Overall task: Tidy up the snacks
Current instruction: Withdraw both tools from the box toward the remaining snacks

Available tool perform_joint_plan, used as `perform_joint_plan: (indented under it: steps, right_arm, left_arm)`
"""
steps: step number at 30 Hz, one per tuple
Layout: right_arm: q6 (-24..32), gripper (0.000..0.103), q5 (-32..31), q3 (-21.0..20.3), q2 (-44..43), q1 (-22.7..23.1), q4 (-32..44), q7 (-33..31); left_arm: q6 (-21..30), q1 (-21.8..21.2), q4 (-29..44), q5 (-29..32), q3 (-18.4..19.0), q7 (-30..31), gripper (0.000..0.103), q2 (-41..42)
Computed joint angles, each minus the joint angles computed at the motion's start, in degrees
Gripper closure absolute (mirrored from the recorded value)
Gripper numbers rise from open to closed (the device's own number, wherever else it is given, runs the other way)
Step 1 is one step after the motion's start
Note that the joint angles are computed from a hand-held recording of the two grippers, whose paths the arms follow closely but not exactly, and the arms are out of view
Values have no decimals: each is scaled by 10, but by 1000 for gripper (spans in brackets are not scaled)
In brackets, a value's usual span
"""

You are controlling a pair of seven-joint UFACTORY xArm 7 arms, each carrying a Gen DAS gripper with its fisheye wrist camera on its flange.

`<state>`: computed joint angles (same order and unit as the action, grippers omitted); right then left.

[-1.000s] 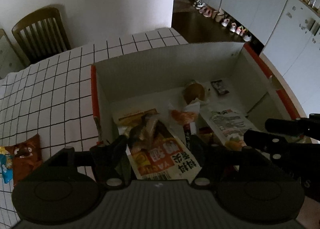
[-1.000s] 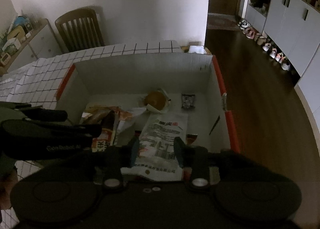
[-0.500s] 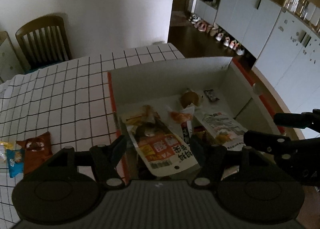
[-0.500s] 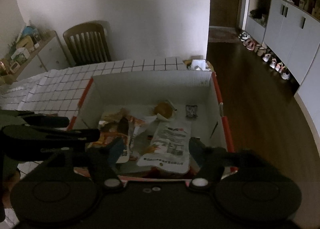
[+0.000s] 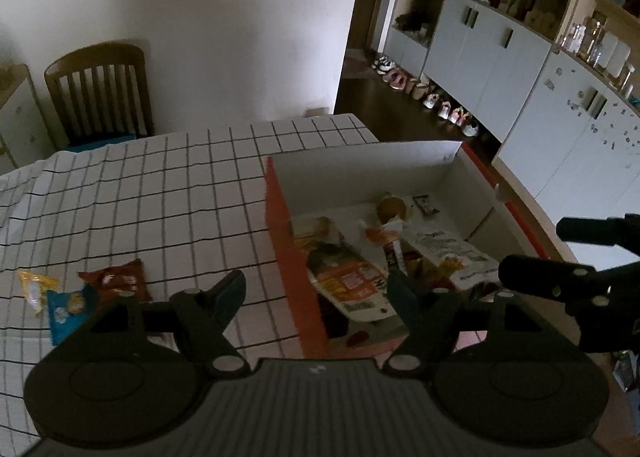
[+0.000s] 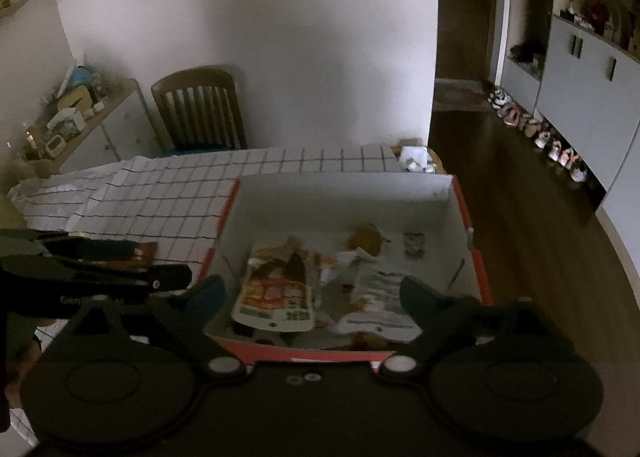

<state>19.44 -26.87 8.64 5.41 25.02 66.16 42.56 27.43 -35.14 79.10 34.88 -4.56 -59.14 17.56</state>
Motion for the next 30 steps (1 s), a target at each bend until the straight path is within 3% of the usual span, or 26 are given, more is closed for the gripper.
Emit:
perform_joint_plan:
  steps: [5,13,20,22,25,30]
  right_arm:
    - [7,1,-58,2,-2,22,13,75]
    - [11,0,-122,12,18,59,47,169]
    - [38,0,-151,7,63,111,105,199]
    - [48,0,-154,3,79,126,124,205]
    - [55,0,-152,-3,103,146,148,212]
    - [77,0,-141,-17,153,182,200,214]
  left_arm:
    - [-29,17,-80,24,-3,-13,25,-68]
    - [-86,90,-209,0,-39,17,20,-175]
    - [-121,157,-304,-50,-60,56,19,-249]
    - [-129,176,-330,-63,-61,66,17,-267]
    - [-151,207,-363,-76,-63,87,1,-285]
    - [-177,276,-402,-57,-77,88,1,-298]
